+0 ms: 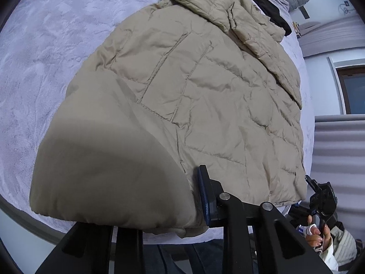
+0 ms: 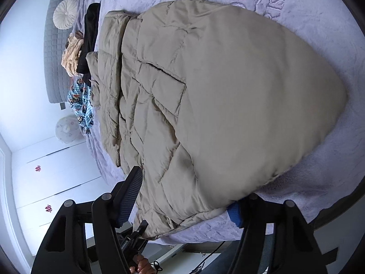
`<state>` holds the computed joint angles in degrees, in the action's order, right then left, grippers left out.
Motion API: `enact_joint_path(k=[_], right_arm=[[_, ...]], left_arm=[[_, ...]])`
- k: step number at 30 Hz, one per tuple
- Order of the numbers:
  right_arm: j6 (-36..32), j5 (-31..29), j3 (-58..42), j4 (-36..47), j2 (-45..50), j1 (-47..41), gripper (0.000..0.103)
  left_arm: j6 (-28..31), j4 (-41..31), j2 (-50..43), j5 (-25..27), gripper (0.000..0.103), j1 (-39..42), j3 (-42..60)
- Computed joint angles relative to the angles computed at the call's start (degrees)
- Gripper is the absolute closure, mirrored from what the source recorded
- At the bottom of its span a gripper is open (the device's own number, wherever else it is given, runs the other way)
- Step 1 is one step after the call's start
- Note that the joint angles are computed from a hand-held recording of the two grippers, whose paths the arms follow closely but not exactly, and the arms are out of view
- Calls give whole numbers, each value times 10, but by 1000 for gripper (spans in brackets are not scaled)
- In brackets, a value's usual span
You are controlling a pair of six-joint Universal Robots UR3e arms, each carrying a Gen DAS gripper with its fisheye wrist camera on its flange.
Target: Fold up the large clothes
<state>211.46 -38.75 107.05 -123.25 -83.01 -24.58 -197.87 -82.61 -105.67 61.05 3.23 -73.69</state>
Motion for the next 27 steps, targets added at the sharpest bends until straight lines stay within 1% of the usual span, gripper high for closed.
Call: enact_joint_path(k=[1, 2, 3, 4, 6, 7, 8, 10, 11, 12, 14, 15, 16, 17, 18, 19, 23, 25, 27], right_arm=[[4, -7, 0, -3, 3, 4, 32], [6, -11, 1, -5, 4, 6, 32], [7, -14, 6, -8, 3, 5, 32], [10, -17, 12, -13, 1, 4, 32], [18, -20, 26, -27, -3, 4, 32], [23, -21, 32, -35, -5, 4, 32], [26, -22, 33, -38, -5, 5, 32], [35, -22, 37, -49, -2, 7, 32], [40, -23, 37, -55, -2, 10, 32], [45, -27, 35, -58, -2, 14, 34], [56, -34, 32, -69, -3, 22, 41], [59, -39, 29, -69, -4, 25, 50], [61, -49, 22, -62, -6, 29, 66], [60, -61, 11, -49, -8, 34, 75], [56, -71, 0, -35, -7, 36, 88], [51, -73, -5, -29, -7, 35, 91], [37, -89, -47, -5, -7, 43, 93], [20, -92, -86, 12, 2, 48, 93], [-7, -95, -150, 39, 26, 56, 93]], left_arm=[[0, -3, 0, -2, 61, 3, -7], [-2, -3, 3, -6, 37, 7, -19], [-6, 14, 17, -17, 33, 15, -49], [-11, 29, 25, -26, 33, 20, -69], [-7, 34, 24, -29, 33, 20, -73], [-1, 29, 21, -27, 35, 19, -67], [2, 27, 18, -25, 55, 16, -59], [16, 16, 11, -31, 84, 16, -42], [15, 21, 13, -29, 88, 16, -40], [19, 33, 21, -31, 89, 18, -43], [27, 41, 28, -28, 90, 19, -35], [31, 44, 30, -27, 90, 19, -27], [35, 44, 31, -28, 90, 20, -16], [37, 42, 27, -28, 90, 20, -3], [40, 39, 24, -30, 90, 22, 11], [42, 37, 19, -32, 90, 22, 28], [41, 24, -17, -30, 90, 21, 115], [39, 8, -46, -24, 90, 19, 182], [32, -18, -84, -16, 90, 15, 266]])
